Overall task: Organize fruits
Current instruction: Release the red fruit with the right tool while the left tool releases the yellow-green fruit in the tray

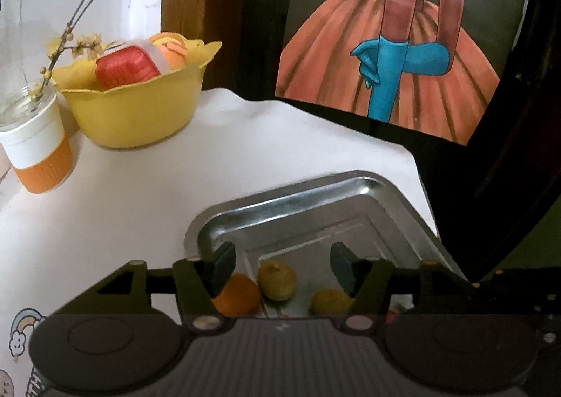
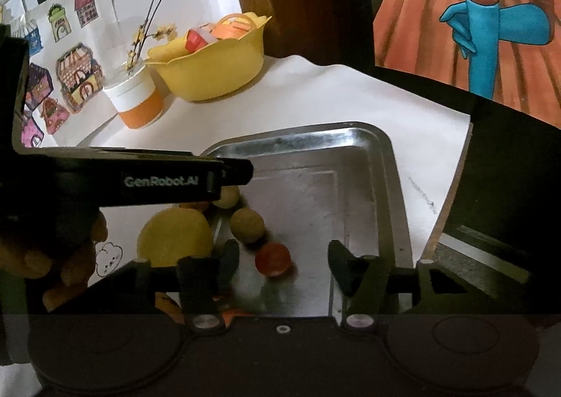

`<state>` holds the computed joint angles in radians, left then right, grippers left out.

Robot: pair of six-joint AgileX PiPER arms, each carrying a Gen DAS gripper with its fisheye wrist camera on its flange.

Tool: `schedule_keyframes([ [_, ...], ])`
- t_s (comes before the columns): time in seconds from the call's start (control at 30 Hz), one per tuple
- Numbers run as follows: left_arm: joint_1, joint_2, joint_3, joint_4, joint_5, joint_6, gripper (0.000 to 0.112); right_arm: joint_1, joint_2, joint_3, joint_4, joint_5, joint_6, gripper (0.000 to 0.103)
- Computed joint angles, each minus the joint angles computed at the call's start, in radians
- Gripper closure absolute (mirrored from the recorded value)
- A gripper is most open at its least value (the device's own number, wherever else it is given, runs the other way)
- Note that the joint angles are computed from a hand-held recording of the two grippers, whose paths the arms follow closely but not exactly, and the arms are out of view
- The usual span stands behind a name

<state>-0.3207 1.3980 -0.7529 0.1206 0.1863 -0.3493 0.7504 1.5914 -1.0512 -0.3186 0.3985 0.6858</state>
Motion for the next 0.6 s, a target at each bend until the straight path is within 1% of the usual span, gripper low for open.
schedule_keyframes([
  [0.03,0.001,-0.005,0.0,-0.006,0.001,0.002,0.045,-0.001,-0.007,0.005,-0.004,-0.002,0.008,0.038],
  [0.1,0.001,-0.017,0.003,0.025,0.005,-0.037,0.039,0.003,-0.02,0.015,-0.026,-0.004,0.04,0.032],
  [0.17,-0.004,-0.033,0.009,0.099,0.01,-0.117,0.033,0.013,-0.032,0.023,-0.068,-0.004,0.09,0.025],
  [0.23,-0.013,-0.055,0.017,0.203,0.021,-0.221,0.028,0.027,-0.045,0.03,-0.126,0.001,0.155,0.02],
  [0.3,-0.019,-0.081,0.031,0.305,0.027,-0.325,0.022,0.038,-0.059,0.036,-0.168,0.007,0.201,0.017],
  [0.4,-0.023,-0.114,0.048,0.402,0.036,-0.431,0.015,0.055,-0.076,0.038,-0.21,0.025,0.25,0.01],
  [0.47,-0.021,-0.132,0.054,0.416,0.042,-0.45,0.014,0.069,-0.089,0.039,-0.252,0.042,0.297,0.006],
  [0.53,-0.021,-0.149,0.056,0.416,0.055,-0.452,0.012,0.084,-0.105,0.042,-0.296,0.058,0.346,0.004],
  [0.6,-0.03,-0.173,0.065,0.482,0.074,-0.521,0.011,0.099,-0.12,0.046,-0.328,0.072,0.385,0.002],
])
